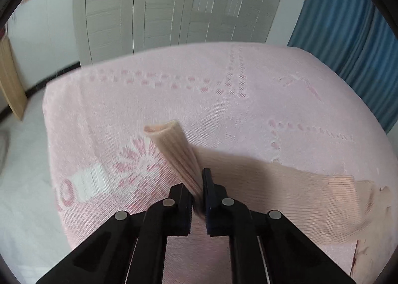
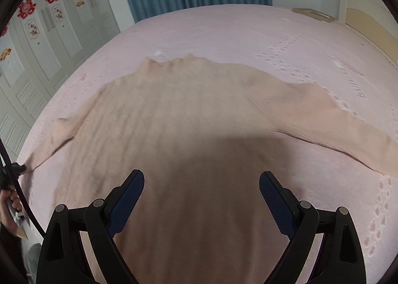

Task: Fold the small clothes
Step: 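Grasp the sweater's sleeve cuff with the left gripper and lift it, then carry the held sleeve across the sweater body and release it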

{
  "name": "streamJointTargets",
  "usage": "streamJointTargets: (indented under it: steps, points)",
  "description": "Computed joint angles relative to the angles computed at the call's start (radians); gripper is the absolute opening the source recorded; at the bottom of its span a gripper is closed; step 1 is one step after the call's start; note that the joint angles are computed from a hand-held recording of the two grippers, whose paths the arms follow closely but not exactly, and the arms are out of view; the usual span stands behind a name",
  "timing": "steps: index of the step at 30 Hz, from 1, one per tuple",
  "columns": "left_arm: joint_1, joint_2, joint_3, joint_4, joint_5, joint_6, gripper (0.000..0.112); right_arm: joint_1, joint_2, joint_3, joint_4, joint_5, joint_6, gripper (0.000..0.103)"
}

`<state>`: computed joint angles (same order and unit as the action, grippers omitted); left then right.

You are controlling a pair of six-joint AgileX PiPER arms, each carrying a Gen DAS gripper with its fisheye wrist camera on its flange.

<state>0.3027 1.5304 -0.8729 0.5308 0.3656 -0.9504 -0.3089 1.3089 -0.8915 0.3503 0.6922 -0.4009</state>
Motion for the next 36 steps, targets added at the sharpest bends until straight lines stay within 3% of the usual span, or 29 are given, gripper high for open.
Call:
streamJointTargets:
  steps: [5,9,13,17,23,29,36]
  points:
    - [-0.173,-0.084,-0.047,0.102,0.105,-0.122,0.007,-0.096,0.015,-0.027,0.04,-0.004,-0.051,0.093]
    - [-0.371,-0.074,-0.153,0.223,0.235,-0.25,0.007,-0.194,0.024,-0.052,0.139,0.051,-0.143,0.093]
    - [-0.535,-0.026,-0.29,0.297,0.339,-0.284,0.007,-0.235,0.022,-0.055,0.134,0.029,-0.155,0.093]
    - [-0.658,0.049,-0.451,0.303,0.423,-0.234,0.007,-0.275,0.032,-0.068,0.142,0.04,-0.179,0.093]
    - [-0.838,0.147,-0.646,0.3,0.53,-0.202,0.007,-0.418,0.089,-0.14,0.297,0.184,-0.286,0.093]
    - [-0.966,0.292,-0.883,0.257,0.601,-0.136,0.007,-0.45,0.098,-0.162,0.272,0.145,-0.294,0.093]
    - [-1.079,0.499,-1.157,0.162,0.63,-0.022,0.007,-0.519,0.11,-0.179,0.275,0.135,-0.343,0.093]
